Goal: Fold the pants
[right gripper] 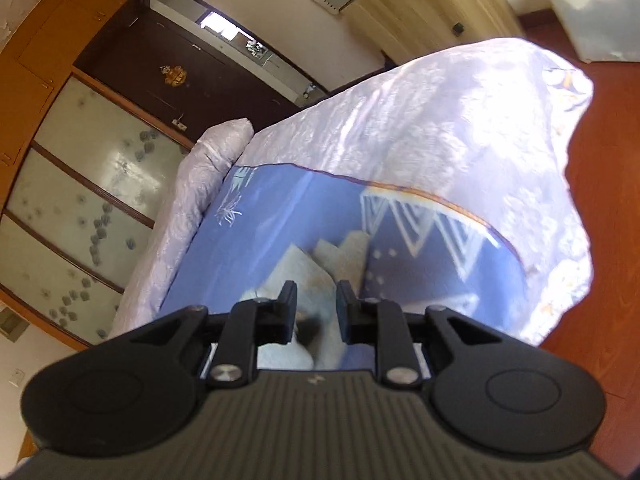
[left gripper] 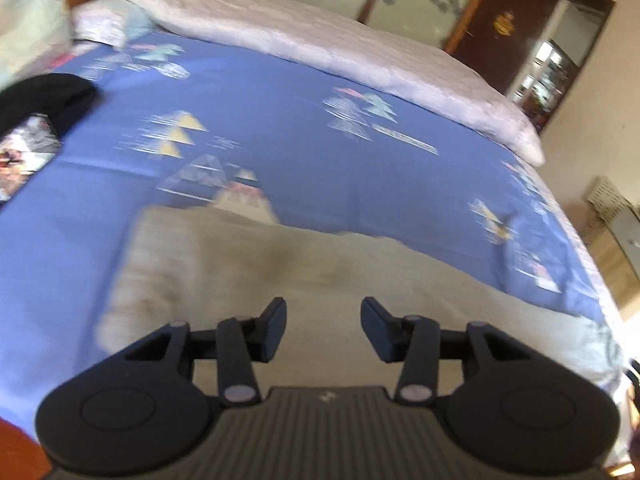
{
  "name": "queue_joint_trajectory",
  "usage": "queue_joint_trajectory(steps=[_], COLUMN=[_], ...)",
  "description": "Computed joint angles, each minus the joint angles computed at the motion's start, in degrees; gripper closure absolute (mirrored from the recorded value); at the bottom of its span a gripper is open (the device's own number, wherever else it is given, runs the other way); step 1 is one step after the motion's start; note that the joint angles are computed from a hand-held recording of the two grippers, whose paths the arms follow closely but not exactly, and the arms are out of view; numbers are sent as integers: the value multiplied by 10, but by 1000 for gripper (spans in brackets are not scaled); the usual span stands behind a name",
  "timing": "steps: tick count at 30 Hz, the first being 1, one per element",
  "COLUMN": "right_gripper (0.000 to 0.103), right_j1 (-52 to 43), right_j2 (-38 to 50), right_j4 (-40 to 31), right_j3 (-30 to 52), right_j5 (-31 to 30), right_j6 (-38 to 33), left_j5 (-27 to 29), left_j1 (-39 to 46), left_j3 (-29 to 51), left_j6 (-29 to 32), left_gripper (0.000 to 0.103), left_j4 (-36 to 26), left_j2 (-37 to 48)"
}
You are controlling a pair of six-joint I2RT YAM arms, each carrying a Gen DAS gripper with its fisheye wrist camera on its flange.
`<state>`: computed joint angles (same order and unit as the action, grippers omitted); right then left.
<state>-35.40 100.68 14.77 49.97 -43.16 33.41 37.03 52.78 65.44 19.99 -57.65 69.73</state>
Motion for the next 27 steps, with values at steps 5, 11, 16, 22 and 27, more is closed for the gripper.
queue_joint_trajectory(steps=[5, 11, 16, 22, 27], right_gripper=[75, 101, 101, 86, 69], right_j1=[42, -1, -56, -72, -19], right_j2=[84, 78, 36, 30, 41], right_j4=[-69, -20, 84, -33, -53], right_j3=[95, 77, 37, 49, 57], right_j5=[-14, -92, -69, -124, -79], right_j6=[-5, 52, 110, 32, 10], left_j5=[-50, -123, -172, -204, -240], left_j1=[-148, -297, -378, -420, -452], left_j3=[-39, -79, -102, -121, -133], left_j6=[-90, -149, -180, -200, -193], left_gripper=[55, 54, 54, 51, 48], left_j4=[41, 80, 108, 131, 142], left_j2=[-34, -28, -5, 10, -4])
